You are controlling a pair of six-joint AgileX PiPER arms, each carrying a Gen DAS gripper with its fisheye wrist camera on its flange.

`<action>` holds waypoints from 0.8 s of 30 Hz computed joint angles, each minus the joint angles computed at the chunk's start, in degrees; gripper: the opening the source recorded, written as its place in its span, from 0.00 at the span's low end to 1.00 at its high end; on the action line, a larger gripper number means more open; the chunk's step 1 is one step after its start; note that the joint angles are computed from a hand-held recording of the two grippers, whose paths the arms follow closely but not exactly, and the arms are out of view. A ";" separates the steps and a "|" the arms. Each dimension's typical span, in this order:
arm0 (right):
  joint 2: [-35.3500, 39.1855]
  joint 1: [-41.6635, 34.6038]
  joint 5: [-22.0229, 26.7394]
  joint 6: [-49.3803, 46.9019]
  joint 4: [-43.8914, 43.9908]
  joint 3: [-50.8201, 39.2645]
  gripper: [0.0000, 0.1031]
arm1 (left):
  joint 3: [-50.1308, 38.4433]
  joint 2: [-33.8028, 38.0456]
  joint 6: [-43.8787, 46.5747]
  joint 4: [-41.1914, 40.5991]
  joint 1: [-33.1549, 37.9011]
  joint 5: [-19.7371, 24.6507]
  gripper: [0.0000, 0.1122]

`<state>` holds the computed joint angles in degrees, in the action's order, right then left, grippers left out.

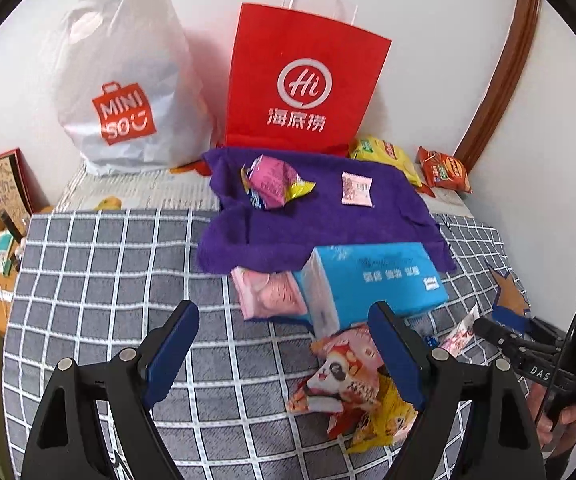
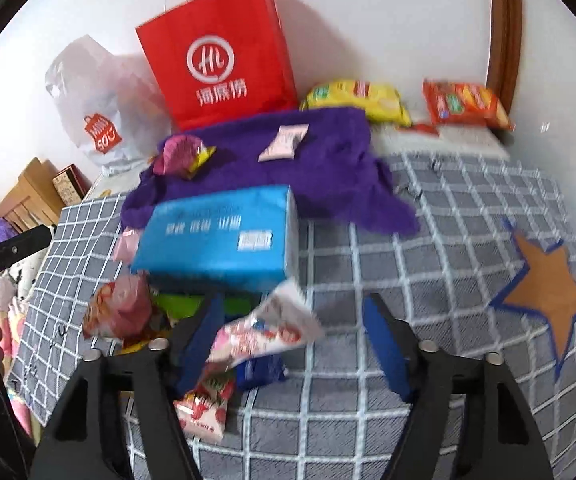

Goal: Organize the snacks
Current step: 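Grasp the white-pink stick snack packet from the pile with the right tool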

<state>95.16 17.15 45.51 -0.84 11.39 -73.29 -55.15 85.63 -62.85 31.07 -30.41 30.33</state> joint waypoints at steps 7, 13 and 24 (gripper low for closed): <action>-0.54 1.33 -1.08 -2.02 6.47 5.10 0.63 | 2.49 -0.94 1.19 -1.28 0.42 -1.53 0.76; 3.37 4.55 -1.69 1.42 6.67 2.98 0.63 | 4.55 -1.95 2.74 -2.66 1.30 -2.97 0.76; -0.17 3.85 -0.64 -1.12 5.03 1.12 0.20 | 5.48 -1.51 4.47 -4.51 2.64 -4.40 0.76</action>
<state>94.99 21.00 44.88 -1.97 16.43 -72.17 -49.68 84.11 -58.38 26.56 -27.76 25.93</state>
